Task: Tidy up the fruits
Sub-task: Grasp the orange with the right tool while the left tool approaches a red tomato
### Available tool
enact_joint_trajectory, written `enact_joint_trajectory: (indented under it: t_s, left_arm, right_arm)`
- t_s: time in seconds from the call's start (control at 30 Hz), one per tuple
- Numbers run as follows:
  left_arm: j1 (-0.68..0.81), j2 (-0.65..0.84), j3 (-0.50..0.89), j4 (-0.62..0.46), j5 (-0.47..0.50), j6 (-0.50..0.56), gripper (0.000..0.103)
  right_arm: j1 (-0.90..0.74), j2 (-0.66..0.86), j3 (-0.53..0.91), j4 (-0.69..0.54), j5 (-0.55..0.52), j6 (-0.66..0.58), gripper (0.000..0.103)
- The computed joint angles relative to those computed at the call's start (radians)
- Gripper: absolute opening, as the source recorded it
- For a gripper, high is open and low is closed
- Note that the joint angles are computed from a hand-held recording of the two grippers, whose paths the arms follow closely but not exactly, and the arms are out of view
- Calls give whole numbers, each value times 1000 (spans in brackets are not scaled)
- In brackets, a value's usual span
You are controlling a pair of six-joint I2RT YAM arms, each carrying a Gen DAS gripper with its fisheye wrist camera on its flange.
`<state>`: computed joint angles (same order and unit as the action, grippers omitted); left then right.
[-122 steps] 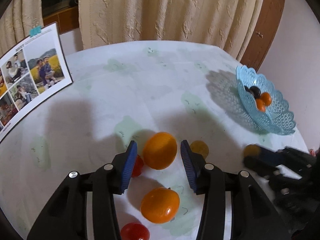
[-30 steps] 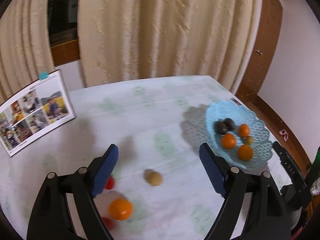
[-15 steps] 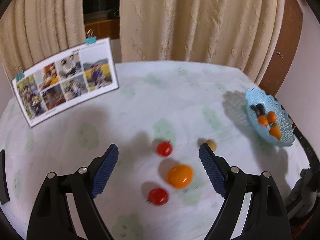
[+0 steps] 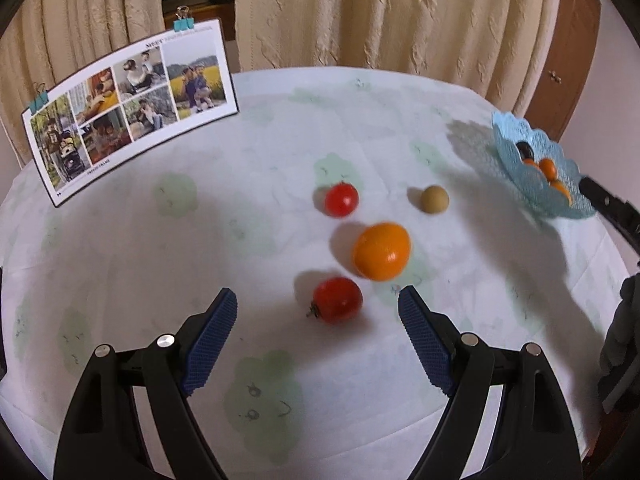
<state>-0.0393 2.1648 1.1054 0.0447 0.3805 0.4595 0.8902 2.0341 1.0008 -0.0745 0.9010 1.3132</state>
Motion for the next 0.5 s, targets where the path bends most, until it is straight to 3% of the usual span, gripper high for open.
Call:
enact_joint_trajectory:
  t_s: [0.2, 0.27, 0.37, 0.5]
  left_arm:
    - [-17, 28, 0, 11, 5, 24, 63]
    - [-23, 51, 14, 13, 7, 32, 50]
    - [-25, 63, 15, 28, 4, 35, 38]
    - [-13, 47, 5, 29, 26, 33, 33]
  right_arm:
    - [-4, 61, 110, 59, -74, -165, 67]
    - [-7, 77, 131, 83, -111, -195, 67]
    - [-18, 103, 157, 133, -181, -236, 67]
    - [-32, 144, 216, 158, -266, -287, 67]
